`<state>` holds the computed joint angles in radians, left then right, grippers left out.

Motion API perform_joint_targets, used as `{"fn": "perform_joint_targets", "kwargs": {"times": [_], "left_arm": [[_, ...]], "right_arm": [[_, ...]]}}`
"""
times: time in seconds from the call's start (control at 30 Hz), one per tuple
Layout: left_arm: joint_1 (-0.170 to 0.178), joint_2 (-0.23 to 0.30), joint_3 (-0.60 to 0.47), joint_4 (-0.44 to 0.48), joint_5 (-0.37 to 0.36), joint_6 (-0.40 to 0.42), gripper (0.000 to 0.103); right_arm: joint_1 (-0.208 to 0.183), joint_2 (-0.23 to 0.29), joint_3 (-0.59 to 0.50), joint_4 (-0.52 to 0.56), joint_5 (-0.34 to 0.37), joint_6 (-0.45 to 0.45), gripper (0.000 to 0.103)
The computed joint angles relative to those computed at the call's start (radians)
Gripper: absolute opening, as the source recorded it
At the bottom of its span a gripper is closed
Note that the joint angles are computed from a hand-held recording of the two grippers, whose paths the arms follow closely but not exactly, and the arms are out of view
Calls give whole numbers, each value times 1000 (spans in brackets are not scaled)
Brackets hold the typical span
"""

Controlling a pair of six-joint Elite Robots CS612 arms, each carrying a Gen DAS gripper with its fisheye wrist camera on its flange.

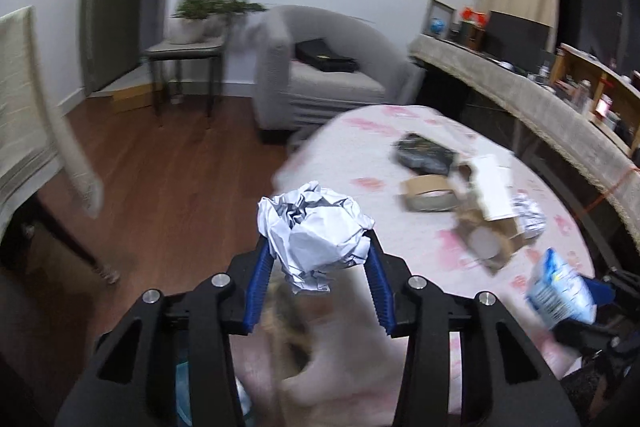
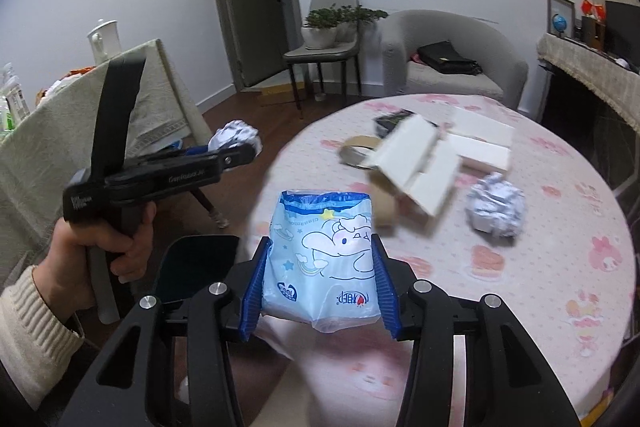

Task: Collect trash
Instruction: 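Close the left gripper on the crumpled foil ball while the right gripper lifts the package, then carry both items over the teal bin and open both grippers to drop them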

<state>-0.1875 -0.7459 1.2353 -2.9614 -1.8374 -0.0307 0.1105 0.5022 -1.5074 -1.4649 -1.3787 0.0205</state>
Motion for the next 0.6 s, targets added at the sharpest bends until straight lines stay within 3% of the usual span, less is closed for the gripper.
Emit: {"fn": "perform_joint_targets", "kwargs": {"times": [0.27, 0.6], "left_arm": [[50, -13, 44, 57, 92, -44, 47], [97, 6, 53, 154, 75, -65, 47]], "right_arm": [[47, -39, 96, -39, 63, -49, 48], [90, -75, 195, -35, 88, -82, 48]]}}
